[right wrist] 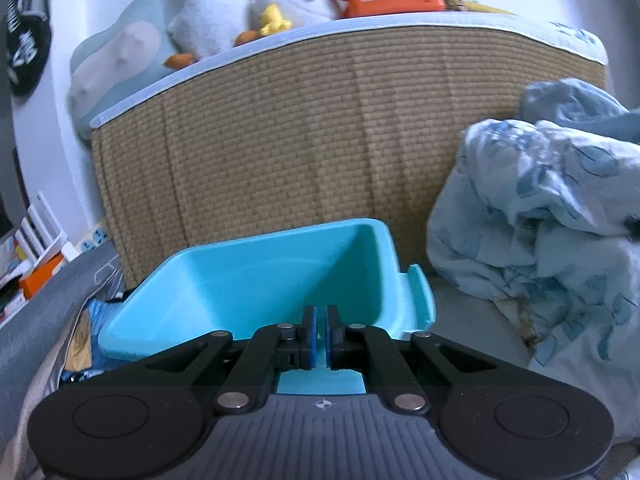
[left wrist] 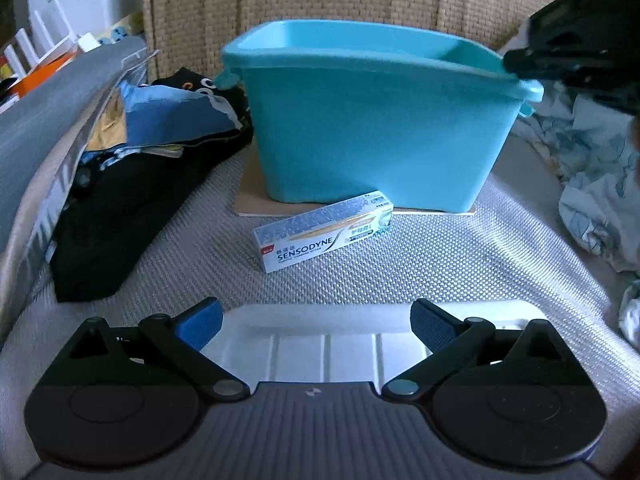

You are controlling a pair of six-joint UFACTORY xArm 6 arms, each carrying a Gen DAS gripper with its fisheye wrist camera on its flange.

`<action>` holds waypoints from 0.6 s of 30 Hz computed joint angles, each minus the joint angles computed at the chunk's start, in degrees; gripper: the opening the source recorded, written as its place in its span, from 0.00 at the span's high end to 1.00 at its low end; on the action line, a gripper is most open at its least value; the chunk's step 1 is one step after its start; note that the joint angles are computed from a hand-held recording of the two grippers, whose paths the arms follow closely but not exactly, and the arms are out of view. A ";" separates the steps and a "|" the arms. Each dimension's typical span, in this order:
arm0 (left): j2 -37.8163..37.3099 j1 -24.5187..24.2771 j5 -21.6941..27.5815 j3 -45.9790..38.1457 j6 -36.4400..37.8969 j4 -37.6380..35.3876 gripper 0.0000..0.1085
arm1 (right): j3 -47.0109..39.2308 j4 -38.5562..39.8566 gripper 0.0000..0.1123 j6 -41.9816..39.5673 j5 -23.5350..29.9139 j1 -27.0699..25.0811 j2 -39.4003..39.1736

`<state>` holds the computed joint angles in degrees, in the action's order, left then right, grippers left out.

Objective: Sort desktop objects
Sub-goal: 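Move the open left gripper toward the Sensodyne toothpaste box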

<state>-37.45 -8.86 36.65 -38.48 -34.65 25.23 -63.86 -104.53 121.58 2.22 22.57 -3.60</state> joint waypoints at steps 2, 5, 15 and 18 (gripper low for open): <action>1.22 0.51 -1.28 -0.26 1.45 -0.09 0.05 | 0.55 -0.98 0.95 1.92 0.00 -0.40 -0.77; 2.82 0.92 -2.58 -0.74 3.42 -0.10 0.07 | 0.98 -3.02 0.95 4.59 -0.02 -0.76 -1.76; 8.59 2.84 -7.10 -2.31 9.33 -0.87 0.20 | 1.62 -12.16 0.91 17.68 -0.10 -1.67 -3.72; 10.10 3.84 -7.93 -3.12 12.16 -4.17 0.20 | 1.53 -12.90 0.91 18.83 -0.49 -1.82 -3.86</action>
